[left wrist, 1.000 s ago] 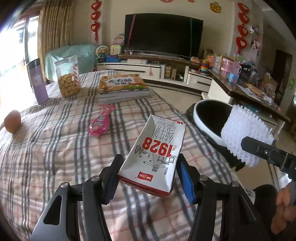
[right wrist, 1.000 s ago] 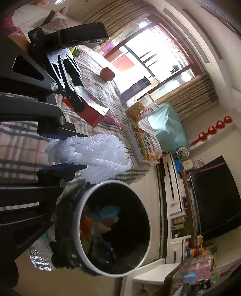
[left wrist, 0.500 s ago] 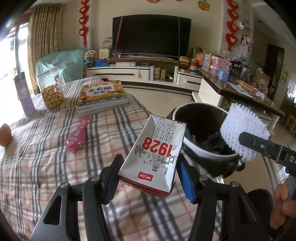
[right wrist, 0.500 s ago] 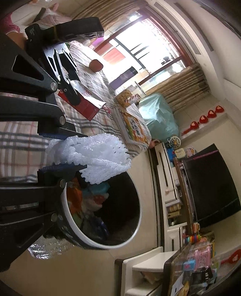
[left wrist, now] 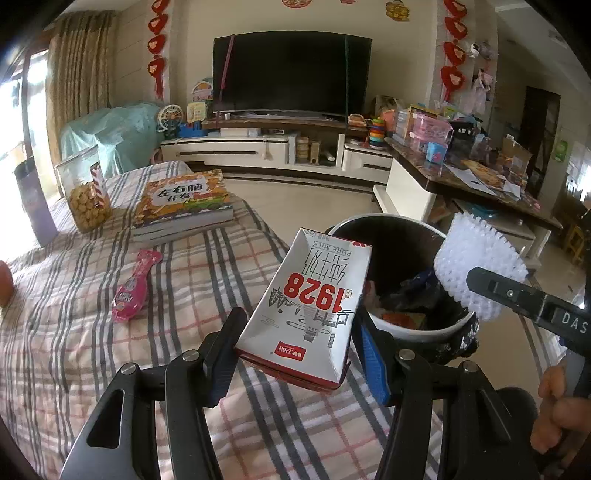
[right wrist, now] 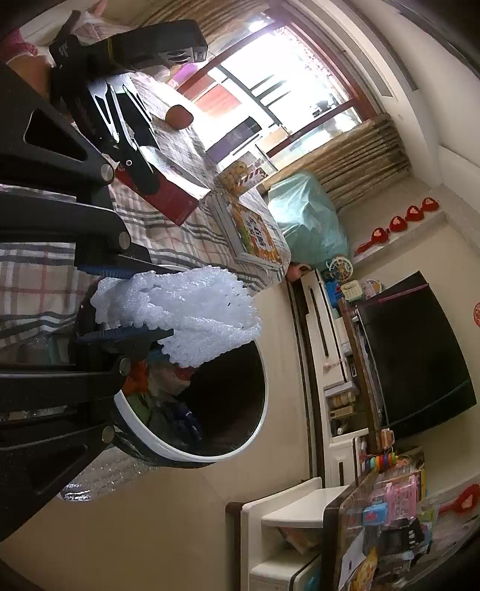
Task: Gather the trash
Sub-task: 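Carry the milk carton with the left tool while the right tool carries the mesh sleeve over the bin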
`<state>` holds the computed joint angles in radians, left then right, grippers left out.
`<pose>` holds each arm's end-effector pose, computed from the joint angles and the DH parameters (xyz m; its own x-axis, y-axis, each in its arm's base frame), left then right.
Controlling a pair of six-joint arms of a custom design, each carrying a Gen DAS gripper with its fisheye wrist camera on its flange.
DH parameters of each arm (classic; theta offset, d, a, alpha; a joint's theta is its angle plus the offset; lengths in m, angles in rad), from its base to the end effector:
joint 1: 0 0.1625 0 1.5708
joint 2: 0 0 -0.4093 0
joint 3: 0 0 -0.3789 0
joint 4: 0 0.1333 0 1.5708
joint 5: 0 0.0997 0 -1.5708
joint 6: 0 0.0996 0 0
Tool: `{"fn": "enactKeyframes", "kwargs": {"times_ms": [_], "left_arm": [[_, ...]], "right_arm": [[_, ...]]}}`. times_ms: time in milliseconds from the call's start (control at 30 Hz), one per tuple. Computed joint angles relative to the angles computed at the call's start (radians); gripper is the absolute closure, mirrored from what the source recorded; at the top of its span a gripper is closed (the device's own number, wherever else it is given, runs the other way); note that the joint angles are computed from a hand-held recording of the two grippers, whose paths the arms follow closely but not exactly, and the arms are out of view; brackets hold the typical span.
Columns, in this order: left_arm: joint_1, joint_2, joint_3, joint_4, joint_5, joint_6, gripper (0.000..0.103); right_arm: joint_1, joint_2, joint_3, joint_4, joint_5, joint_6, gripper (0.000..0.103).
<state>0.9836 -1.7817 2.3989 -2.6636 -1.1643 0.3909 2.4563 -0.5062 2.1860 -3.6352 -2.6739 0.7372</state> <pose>-0.0523 -0.3902 0.3078 -0.6120 0.6131 -0.4995 0.7850 0.5478 -0.2894 0.3579 -0.2353 -0.0199 -0.8856 0.2929 0.3604 -0.1652 0.5265 -0.8340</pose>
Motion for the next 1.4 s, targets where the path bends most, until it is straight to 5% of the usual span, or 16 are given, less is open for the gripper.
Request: {"fn": "enactKeyframes", "kwargs": {"times_ms": [1400], "left_arm": [[-0.085,0.146,0.007,-0.082,0.014,-0.046,0.046]], "right_arm": [[-0.044,-0.078,0.08,0.038,-0.001,0.032,0.08]]}}
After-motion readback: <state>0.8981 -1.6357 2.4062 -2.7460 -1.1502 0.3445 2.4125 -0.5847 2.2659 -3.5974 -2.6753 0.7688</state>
